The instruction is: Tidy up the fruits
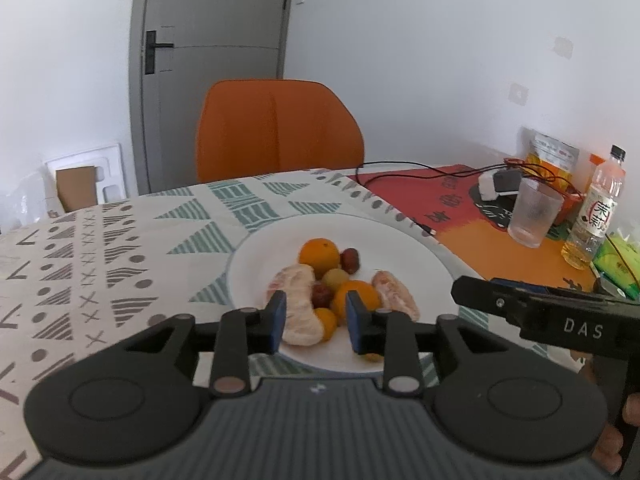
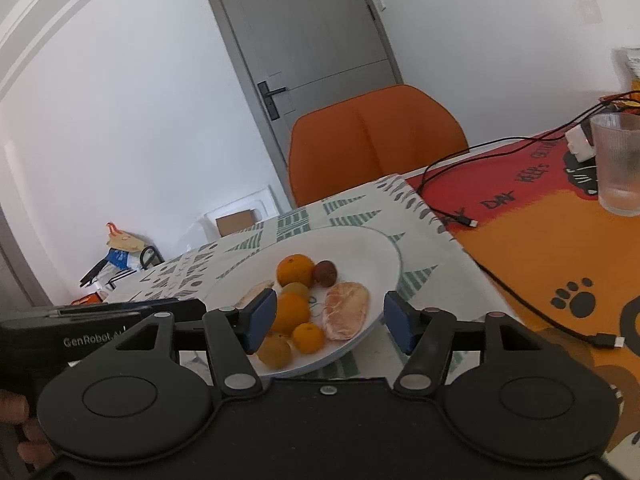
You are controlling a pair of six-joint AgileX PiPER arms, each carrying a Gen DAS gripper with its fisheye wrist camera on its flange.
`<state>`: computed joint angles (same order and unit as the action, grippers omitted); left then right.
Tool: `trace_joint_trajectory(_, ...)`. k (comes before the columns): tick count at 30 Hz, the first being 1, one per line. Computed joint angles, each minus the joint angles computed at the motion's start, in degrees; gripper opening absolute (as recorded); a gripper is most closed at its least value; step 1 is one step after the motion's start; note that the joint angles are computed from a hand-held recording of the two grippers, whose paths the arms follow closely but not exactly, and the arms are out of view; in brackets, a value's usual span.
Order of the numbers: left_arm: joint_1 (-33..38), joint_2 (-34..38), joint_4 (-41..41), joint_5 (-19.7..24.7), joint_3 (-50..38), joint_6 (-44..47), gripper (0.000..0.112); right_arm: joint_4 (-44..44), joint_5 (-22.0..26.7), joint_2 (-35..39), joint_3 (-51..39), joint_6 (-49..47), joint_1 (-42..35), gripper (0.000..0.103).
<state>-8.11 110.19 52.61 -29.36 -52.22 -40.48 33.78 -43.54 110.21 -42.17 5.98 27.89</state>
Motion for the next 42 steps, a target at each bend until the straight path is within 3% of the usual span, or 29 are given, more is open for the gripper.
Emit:
trace_joint_trajectory(8,4.11,-2.28,0.96,-2.17,2.57,-0.39,0.056,2.55,2.13,0.02,-2.35,-2.56,1.80,0.064)
trace_joint_trajectory(13,6.73,-3.36,0.30,-3.72,4.44,0.80,0.065,7.46,2.13,0.16,-3.91,-7.12,4.36,0.077)
trace_joint_trajectory(15,7.51,-4.00,-1.29,-3.80,5.17,1.50,0.079,8.60,1.91,0.12,-4.21,-8.10,5.18,0.080)
trace_joint_trajectory(21,10.84,-6.02,-4.16,-6.73,7.67,2.47,0.094,11.53,2.21,-0.22,-5.27,-11.06,6.91,0.093)
trace_joint_trajectory(25,13.25,-6.67,0.03,-6.65,7.57,-1.68,0.097,13.58,1.83,-0.63,-6.00,-12.93,8.25,0.103)
trace_joint_trajectory(42,23.25,-10.40,8.47,-8.05,11.40,-5.89,0.101,20.58,4.37,0.77,-10.94,-17.86,13.35,0.103)
